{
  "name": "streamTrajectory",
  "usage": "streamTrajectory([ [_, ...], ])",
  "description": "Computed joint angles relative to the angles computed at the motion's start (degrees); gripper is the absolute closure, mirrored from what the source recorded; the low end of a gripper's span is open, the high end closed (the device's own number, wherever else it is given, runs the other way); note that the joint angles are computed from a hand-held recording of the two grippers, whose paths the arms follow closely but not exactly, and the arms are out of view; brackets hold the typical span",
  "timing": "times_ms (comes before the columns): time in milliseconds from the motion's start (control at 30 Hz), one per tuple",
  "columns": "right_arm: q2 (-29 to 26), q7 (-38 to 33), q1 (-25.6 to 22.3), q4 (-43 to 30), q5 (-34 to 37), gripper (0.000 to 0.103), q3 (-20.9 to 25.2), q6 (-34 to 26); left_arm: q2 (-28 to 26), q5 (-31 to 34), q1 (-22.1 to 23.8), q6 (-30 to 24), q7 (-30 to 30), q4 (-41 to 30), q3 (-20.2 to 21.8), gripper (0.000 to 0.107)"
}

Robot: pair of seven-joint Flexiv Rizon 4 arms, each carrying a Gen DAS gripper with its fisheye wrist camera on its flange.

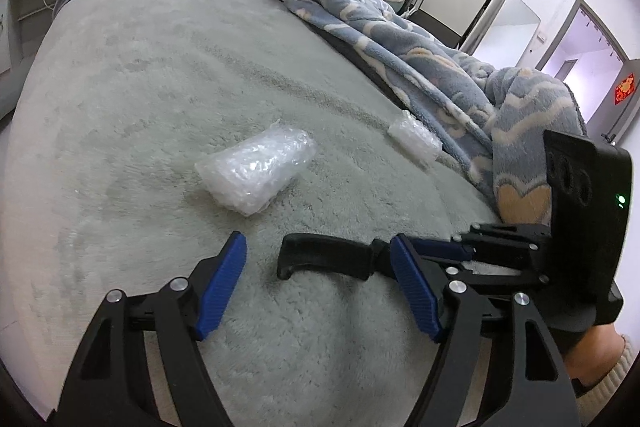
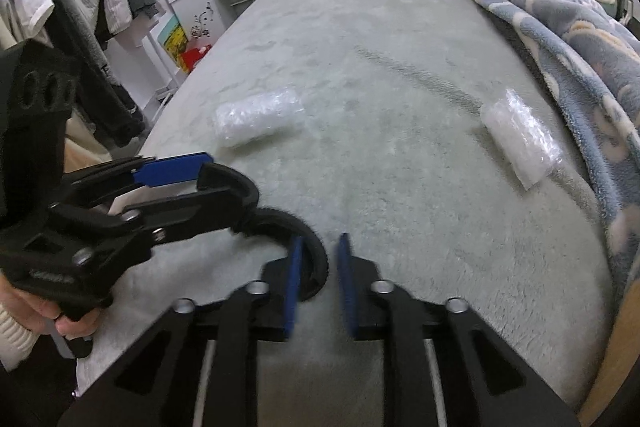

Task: Collect trash
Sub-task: 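Close the right tool on a black curved plastic piece and lift it, then grasp the second black curved plastic piece with the left tool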

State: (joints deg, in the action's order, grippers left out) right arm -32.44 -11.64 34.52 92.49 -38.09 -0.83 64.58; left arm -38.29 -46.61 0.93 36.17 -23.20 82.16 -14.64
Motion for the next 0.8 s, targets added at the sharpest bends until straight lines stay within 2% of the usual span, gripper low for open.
streamTrajectory([
  [100,0.14,-1.60,0.09,0.09,-0.38,0.093,0.43,-0.32,-0.06,-0.60,-0.07,0.47,-0.47,0.14,-0.12,0.033],
  [200,0.78,-0.07,0.82,1.08,-1.87,0.094,-0.76,0.11,-0.09,-0.92,0.04,0.29,-0.73,0.07,-0.22,0.033],
  [367,4.28,10.21,2.34,5.02,-9.50,0.094,-4.45,-1.76,0.27,-0.26,-0.37,1.16,0.13,0.63,0.03,0.033],
  [500,5.15,13.37,0.24,6.13,-12.13,0.094,-2.77,-2.28,1.32,0.62,-1.31,4.59,2.57,2.60,0.22,0.033],
  [633,5.00,13.65,-1.33,6.17,-12.98,0.094,-1.35,-1.81,2.24,1.06,-2.21,9.19,5.55,4.72,-0.06,0.033],
  [800,5.13,14.04,-2.15,6.62,-13.45,0.094,-0.82,-1.26,1.90,2.55,-3.21,13.08,5.79,5.57,-0.05,0.037],
])
